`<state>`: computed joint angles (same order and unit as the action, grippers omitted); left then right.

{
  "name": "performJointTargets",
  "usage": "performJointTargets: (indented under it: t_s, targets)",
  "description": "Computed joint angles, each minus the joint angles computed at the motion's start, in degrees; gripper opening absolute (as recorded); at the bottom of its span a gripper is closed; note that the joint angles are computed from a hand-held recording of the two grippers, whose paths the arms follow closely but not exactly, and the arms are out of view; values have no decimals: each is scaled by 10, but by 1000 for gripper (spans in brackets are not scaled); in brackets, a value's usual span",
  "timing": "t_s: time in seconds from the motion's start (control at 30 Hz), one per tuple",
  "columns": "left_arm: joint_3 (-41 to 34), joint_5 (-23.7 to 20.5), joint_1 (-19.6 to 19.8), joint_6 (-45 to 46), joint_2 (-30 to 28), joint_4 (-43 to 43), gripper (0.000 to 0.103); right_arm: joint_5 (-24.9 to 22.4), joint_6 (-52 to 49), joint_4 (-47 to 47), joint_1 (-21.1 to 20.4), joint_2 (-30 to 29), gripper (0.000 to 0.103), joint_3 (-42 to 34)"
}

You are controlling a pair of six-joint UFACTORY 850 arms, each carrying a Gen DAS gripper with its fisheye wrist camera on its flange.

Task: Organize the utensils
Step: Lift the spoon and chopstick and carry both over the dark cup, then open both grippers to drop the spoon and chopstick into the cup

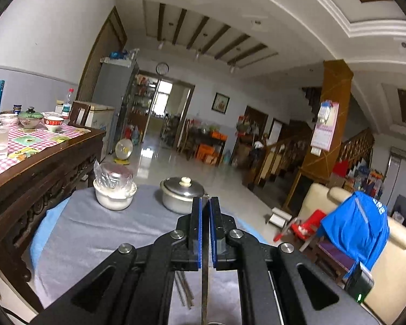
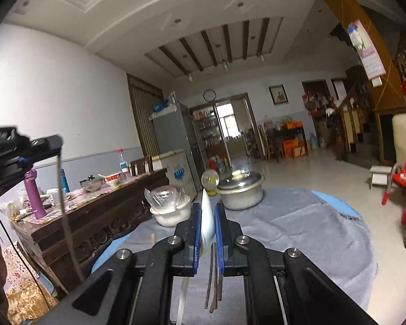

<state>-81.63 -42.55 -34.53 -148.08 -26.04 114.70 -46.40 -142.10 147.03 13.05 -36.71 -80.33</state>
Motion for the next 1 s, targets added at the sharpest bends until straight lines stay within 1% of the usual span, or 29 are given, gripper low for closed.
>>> performJointTargets:
  t_s: [0.13,0.27,0.37,0.57,0.8,1.0]
  targets:
    - [-5,-27,-2,-44,-22,13,5,-23,-66,52,15,5,10,23]
    - [-9,-48,0,-71,-46,11,5,-35,-96,71,26,-1,10,35]
    - [-6,-35,6,-103,-56,14,5,-38,-126,87,33,-8,10,39]
    - [0,-34,6,-94,-67,4,5,-36,-144,91,37,-16,10,42]
    - [23,-19,1,-96,-57,22,5,-48,-161,77,36,-9,10,62]
    - [41,-2,-5,-103,-43,35,5,-46,-156,46,27,2,10,79]
